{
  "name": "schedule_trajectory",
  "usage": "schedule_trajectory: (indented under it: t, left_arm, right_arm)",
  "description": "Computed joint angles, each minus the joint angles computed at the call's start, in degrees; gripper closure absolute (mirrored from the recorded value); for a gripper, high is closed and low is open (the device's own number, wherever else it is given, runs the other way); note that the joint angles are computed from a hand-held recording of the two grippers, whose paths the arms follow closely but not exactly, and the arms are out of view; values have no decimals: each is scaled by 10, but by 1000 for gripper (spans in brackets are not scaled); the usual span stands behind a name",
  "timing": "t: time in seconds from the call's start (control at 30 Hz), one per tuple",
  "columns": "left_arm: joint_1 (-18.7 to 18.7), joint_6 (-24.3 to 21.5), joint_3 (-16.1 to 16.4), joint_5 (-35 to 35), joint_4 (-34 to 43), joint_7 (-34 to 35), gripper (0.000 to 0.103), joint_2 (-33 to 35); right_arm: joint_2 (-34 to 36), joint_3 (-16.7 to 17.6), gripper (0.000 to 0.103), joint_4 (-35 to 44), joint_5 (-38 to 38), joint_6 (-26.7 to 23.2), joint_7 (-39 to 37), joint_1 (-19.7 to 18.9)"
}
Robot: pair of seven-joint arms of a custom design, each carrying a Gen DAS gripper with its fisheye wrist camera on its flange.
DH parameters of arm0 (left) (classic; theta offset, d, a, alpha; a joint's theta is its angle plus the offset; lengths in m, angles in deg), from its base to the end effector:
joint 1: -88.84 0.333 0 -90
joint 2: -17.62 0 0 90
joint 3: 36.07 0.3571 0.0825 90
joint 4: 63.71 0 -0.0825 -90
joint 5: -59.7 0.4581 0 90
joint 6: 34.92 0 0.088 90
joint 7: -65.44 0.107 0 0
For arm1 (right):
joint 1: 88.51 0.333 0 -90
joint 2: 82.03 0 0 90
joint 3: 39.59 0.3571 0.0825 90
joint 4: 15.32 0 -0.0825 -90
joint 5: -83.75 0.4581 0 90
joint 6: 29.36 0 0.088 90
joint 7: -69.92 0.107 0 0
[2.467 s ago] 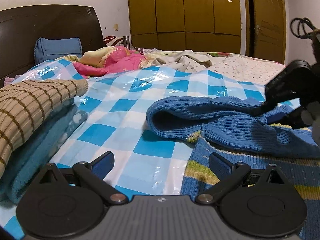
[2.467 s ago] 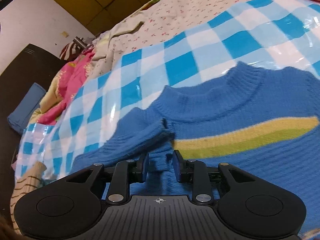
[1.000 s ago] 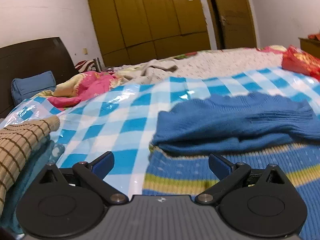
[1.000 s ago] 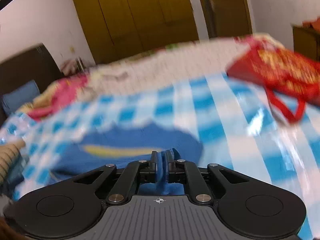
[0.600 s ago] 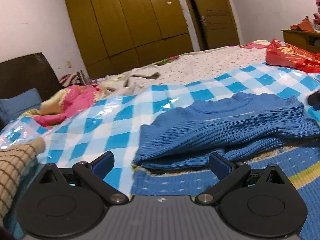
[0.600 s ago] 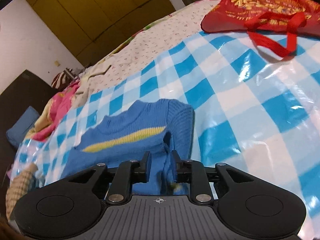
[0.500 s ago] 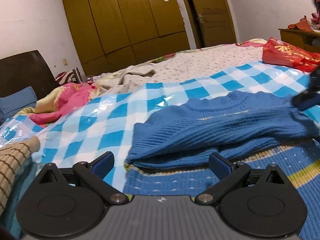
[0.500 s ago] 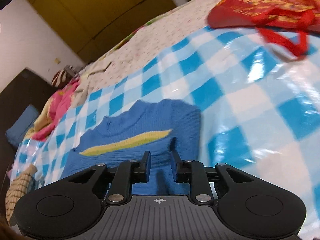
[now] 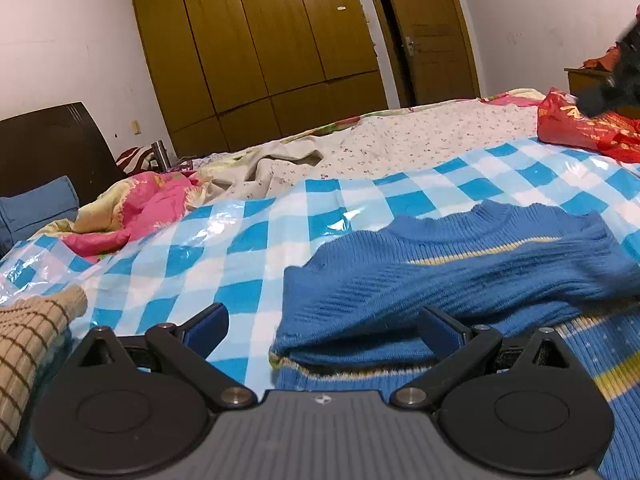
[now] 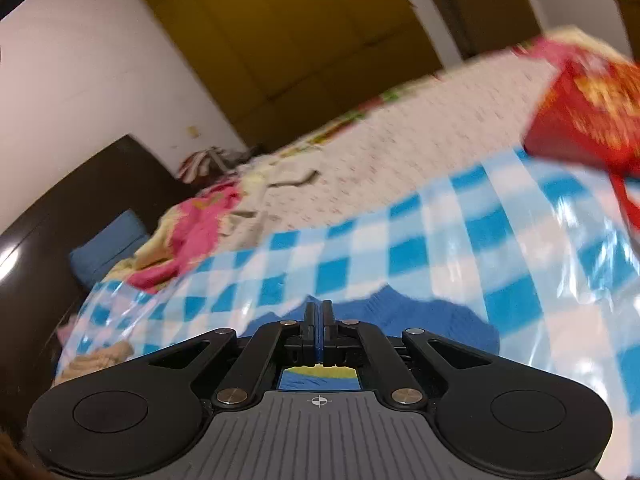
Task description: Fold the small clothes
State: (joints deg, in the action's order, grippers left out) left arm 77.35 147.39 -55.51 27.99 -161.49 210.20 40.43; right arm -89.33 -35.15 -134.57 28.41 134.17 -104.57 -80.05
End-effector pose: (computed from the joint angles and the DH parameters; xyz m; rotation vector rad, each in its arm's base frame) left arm 0.7100 -0.3220 0.4914 -0.8205 2.1015 -1.1008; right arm 0.5960 0.1842 0.5831 -0.9884 1.9274 -0.6262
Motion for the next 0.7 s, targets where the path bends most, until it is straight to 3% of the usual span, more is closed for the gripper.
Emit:
schedule_trajectory:
  t: [0.07, 0.17, 0.33, 0.5, 0.6, 0.63, 0.67, 0.7]
  left_arm:
    - [9, -16, -9, 0, 9, 6, 0, 4]
    - [19, -28, -21, -1, 20, 29, 0, 12]
    - [0, -66, 0, 5, 45, 31, 0, 25]
    - [-19, -110, 25, 17, 70, 12, 0, 37]
    - [-32, -128, 42, 35, 77, -7, 0, 43]
    - [-33, -132, 44, 38, 77, -9, 0, 43]
    - [-31, -133, 43, 40, 75, -8, 0, 43]
    - [-29, -132, 40, 40, 74, -4, 0, 42]
  right_arm:
    - [0, -8, 94, -8, 66, -27, -60, 13]
    - [2, -21, 92, -32, 174, -43, -126, 24]
    - [15, -22, 74, -46, 186, -46, -117, 11]
    - [32, -37, 74, -54, 290, -4, -209, 19]
    - [34, -33, 80, -53, 303, 10, -236, 21]
    - [32, -29, 95, -49, 288, 2, -229, 20]
    - [31, -26, 103, -45, 274, -7, -221, 18]
    - [28, -24, 103, -43, 256, -7, -208, 15]
